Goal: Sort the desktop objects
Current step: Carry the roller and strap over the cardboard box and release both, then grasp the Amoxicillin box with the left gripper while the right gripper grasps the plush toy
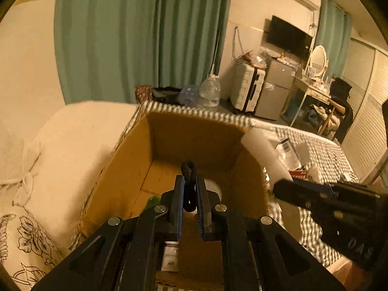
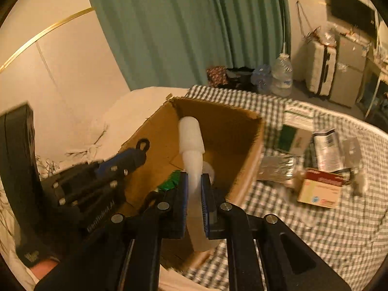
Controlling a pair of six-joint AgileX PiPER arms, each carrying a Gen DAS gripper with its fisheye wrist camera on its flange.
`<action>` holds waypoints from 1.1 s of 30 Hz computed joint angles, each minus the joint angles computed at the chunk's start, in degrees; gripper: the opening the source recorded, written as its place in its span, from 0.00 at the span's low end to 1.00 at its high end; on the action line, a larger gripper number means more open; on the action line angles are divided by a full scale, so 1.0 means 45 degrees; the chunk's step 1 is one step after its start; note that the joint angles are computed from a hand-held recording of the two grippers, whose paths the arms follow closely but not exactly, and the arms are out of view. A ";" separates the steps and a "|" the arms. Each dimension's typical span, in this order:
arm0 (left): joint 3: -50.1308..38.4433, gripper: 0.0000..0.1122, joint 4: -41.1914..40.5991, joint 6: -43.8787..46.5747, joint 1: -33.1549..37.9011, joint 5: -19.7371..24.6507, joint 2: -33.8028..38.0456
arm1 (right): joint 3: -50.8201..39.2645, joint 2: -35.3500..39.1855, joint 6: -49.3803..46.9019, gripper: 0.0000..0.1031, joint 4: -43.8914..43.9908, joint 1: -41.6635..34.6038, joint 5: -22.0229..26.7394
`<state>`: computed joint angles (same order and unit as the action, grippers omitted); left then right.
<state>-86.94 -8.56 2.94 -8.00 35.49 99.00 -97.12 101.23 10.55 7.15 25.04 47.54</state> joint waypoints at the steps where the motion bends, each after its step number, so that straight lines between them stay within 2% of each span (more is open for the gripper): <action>1: 0.0120 0.08 0.0017 -0.0017 0.0040 -0.0072 0.0039 | -0.0257 0.0330 -0.0054 0.09 0.0169 -0.0011 0.0066; 7: 0.0568 0.08 -0.0032 0.0056 0.0209 -0.0385 0.0381 | -0.0777 0.1172 0.0116 0.09 0.0269 0.0090 0.0028; 10: 0.0698 0.09 -0.0236 0.0310 0.0243 -0.0432 0.0471 | -0.0987 0.1410 0.0231 0.19 0.0194 0.0103 0.0084; 11: 0.0810 0.13 -0.0121 0.0359 0.0183 -0.0499 0.0449 | -0.0869 0.1307 0.0725 0.35 -0.0433 0.0225 -0.0094; 12: 0.0783 0.17 0.0135 0.0200 0.0100 -0.0465 0.0473 | -0.0567 0.1100 0.1422 0.58 -0.1247 0.0353 -0.0428; 13: 0.0625 0.31 0.0310 0.0142 0.0029 -0.0338 0.0565 | -0.0069 0.0756 0.2190 0.65 -0.2126 0.0442 -0.0936; 14: 0.0697 0.55 0.0862 -0.0317 -0.0140 -0.0349 0.0533 | 0.0434 0.0394 0.2624 0.69 -0.2635 0.0401 -0.1389; 16: 0.1153 0.77 0.2520 -0.1837 -0.0588 -0.0730 0.0252 | 0.0986 -0.0082 0.2288 0.69 -0.2420 -0.0018 -0.1661; 17: 0.1132 0.83 0.2994 -0.2290 -0.0726 -0.0770 0.0207 | 0.1114 -0.0226 0.2149 0.69 -0.2353 -0.0183 -0.1646; 20: 0.1334 0.90 0.4231 -0.4044 -0.1261 -0.0744 -0.0061 | 0.2249 -0.1172 0.1906 0.69 -0.2475 -0.0965 -0.1981; 25: 0.1395 0.92 0.5085 -0.6252 -0.2274 -0.0478 -0.0421 | 0.5126 -0.3340 0.0347 0.69 -0.1487 -0.3048 -0.2985; 28: 0.1020 0.92 0.5045 -0.7175 -0.3121 -0.0209 -0.0322 | 0.6474 -0.4425 -0.1064 0.69 -0.0587 -0.4609 -0.3047; 33: 0.0266 0.92 0.6628 -0.9884 -0.5144 0.0546 0.0381 | 0.7987 -0.5197 -0.4033 0.69 0.1341 -0.7533 -0.3020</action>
